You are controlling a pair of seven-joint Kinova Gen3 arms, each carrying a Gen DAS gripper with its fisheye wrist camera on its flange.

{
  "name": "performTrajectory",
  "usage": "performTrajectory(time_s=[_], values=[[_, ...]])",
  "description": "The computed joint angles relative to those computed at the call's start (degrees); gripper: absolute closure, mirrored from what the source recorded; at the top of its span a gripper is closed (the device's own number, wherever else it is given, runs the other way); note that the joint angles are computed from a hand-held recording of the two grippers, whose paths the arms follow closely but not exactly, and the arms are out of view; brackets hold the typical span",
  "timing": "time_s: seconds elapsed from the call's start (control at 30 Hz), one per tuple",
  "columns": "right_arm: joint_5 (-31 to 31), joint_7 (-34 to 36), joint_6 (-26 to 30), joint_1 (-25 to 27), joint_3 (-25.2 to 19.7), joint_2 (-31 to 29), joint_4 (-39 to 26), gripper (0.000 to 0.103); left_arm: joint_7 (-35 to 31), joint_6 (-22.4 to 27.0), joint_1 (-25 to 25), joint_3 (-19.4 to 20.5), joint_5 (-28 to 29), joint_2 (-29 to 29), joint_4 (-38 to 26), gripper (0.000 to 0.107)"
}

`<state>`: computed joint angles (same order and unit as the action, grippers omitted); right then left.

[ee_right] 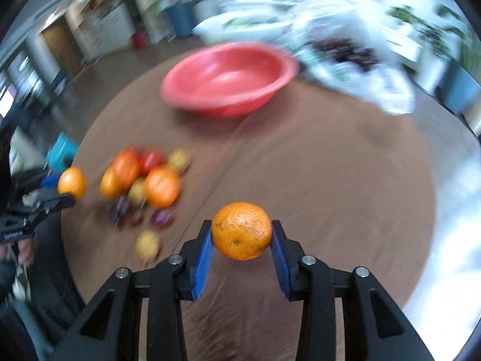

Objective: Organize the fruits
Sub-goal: 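Carry both held oranges over the red bowl and release them inside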

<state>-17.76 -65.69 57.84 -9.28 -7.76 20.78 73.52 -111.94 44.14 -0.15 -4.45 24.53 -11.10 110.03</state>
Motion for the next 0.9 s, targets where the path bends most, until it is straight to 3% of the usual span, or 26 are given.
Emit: performTrajectory(time_s=[0.2, 0.33, 0.5, 0.67, 0.9], values=[[-3.5, -2.4, -1.5, -0.3, -1.4, 2.8, -8.3, 0.063, 3.4, -1.5, -1.5, 3.1, -8.1, 9.3, -12.8, 0.071], [0.4, -5.1, 0.5, -4.7, -1.4, 8.4, -17.9, 0.063, 5.6, 0.7, -1.3, 5.0, -13.8, 18.3, -22.7, 0.071], [8.4, -9.2, 6.6, -8.5, -2.4, 16.1, -29.3, 0.063, 6.2, 4.8, -1.5, 6.6, -16.7, 27.3, -32.4, 0.071], [8.8, -7.4, 12.2, -11.8, 1.2, 21.8, -38.7, 0.063, 6.2, 7.0, 0.2, 7.2, -20.1, 32.5, -38.1, 0.071], [10.8, -4.3, 24.2, -14.6, 3.7, 32.3, -57.2, 0.063, 5.1, 15.6, 0.3, 8.0, -20.4, 40.6, -47.7, 0.071]])
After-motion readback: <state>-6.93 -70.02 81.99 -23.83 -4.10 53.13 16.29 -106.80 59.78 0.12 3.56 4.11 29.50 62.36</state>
